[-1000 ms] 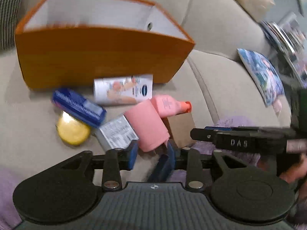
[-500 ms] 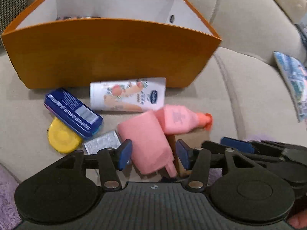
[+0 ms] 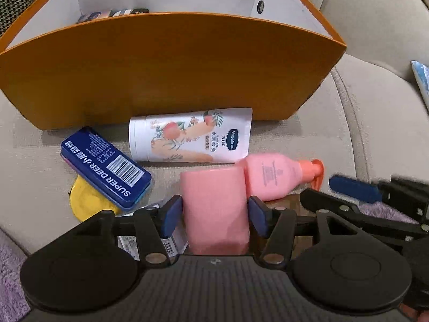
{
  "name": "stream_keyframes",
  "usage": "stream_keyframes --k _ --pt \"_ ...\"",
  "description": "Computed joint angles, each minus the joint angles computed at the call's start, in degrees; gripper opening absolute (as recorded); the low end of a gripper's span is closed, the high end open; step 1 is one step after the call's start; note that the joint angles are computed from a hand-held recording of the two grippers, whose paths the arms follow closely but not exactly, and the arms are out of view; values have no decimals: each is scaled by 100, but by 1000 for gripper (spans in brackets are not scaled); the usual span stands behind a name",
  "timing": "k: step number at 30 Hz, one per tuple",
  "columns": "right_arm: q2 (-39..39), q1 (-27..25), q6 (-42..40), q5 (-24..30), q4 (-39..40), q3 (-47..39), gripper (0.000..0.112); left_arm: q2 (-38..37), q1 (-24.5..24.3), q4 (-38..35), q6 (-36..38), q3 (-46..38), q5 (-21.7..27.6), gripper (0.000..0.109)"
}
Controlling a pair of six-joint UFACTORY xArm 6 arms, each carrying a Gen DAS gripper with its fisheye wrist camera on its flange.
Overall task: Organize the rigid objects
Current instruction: 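Grasp the pink cup with the left tool, then grasp the pink pump bottle with the right tool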
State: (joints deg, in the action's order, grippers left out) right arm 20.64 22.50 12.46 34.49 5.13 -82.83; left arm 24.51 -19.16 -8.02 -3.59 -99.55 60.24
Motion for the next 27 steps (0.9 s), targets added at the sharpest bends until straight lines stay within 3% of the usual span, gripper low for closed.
stream_keyframes --k 6,11,18,21,27 --pt "479 -142 -2265 707 777 -823 42 140 147 -328 321 -205 225 67" --pt "887 -201 -3253 1295 1006 -1510 47 232 189 -474 451 -379 367 62" --pt "1601 -208 -4072 2172 1298 -2656 55 -23 303 -701 759 -110 48 61" --pt "1961 -153 -4130 2501 1181 -3175 61 3 391 -843 805 -199 131 61" --pt "1878 -279 -3873 2421 1483 -2995 60 -152 559 -1220 1012 46 12 61"
